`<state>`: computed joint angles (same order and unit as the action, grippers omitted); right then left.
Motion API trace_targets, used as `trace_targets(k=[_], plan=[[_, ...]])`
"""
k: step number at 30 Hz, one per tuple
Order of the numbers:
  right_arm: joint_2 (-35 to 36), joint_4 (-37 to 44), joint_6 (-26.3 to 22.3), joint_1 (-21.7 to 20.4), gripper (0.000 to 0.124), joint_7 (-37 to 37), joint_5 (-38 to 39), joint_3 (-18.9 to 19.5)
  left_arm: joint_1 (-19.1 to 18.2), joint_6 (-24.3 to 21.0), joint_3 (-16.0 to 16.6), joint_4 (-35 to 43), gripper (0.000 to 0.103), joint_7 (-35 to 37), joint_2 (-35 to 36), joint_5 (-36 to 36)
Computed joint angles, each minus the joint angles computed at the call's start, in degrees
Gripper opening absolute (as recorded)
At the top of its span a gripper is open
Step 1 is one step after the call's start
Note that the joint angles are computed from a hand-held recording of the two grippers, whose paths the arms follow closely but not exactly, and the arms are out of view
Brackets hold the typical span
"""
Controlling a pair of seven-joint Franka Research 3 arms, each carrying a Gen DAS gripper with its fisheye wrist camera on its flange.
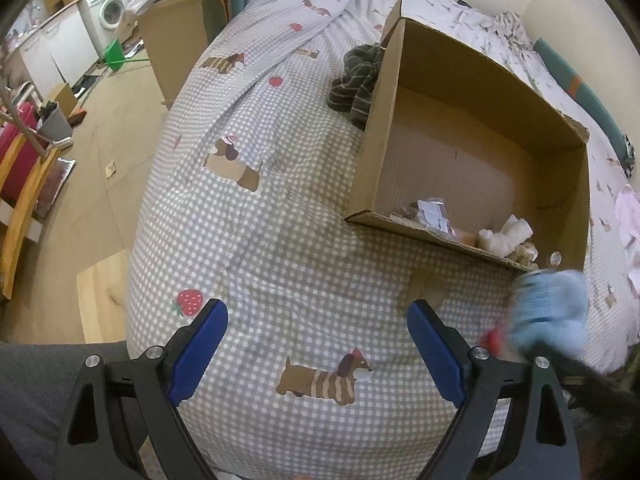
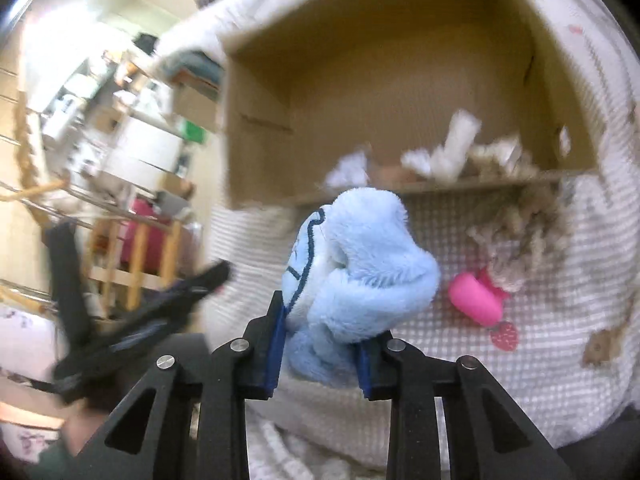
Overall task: Organize soft objects
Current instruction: 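Lift the blue plush with the right gripper while the left gripper grasps a small white scrap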
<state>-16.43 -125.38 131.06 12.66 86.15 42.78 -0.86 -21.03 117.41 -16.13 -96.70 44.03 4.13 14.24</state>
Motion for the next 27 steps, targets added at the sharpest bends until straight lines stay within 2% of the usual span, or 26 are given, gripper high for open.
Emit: trace_targets(k=[5,9,12,15,19,23,24,25,27], plan=[[-5.3,-1.0,1.1,-1.5,0.032,-2.4,-0.1,-1.8,-0.5,-0.2,-0.3,1.2,0.09,0.9,1.3,0.5],[-7.8,-3.8,3.4,-3.2,0.031,-0.3,-5.4,-0.6,-1.3,-0.1,-0.7,2.4,0.09,4.1,3.0,1.2],[-8.2,-5.4,2.1,-4.0,0.031,1.0,-7.5,-1.2,-3.0,-2.4,-1.2,5.3,0.09,8.6,6.5,3.8],[-9.5,-6.6,0.7,-4.5,0.031,0.4,-9.5,-1.8,-3.5,0.0,-1.6,6.5,0.087,12.9,9.0,1.7],[-9.3,-7.0,1.2,-4.5,0.032,0.2,-9.8,-1.8,-4.9,-0.4,-1.4,11.0,0.071,18.1,13.3,1.5],[-8.3,-6.8,0.9,-5.0,0.032,2.1,-10.2,-1.7,-5.2,-0.9,-1.2,14.4,0.065,21.1,17.0,-1.0],[-8.3,-6.8,1.0,-5.0,0.032,2.3,-10.0,-1.8,-5.1,-0.8,-1.2,14.7,0.055,22.2,17.6,-1.4],[-8.4,-6.9,1.3,-5.1,0.032,2.4,-10.0,-1.8,-5.2,-1.3,-1.0,15.2,0.039,22.9,18.3,-1.5],[-8.6,-7.2,1.6,-5.1,0.032,2.2,-10.0,-1.9,-4.5,-1.6,-1.0,15.2,0.023,23.5,18.7,-3.8]])
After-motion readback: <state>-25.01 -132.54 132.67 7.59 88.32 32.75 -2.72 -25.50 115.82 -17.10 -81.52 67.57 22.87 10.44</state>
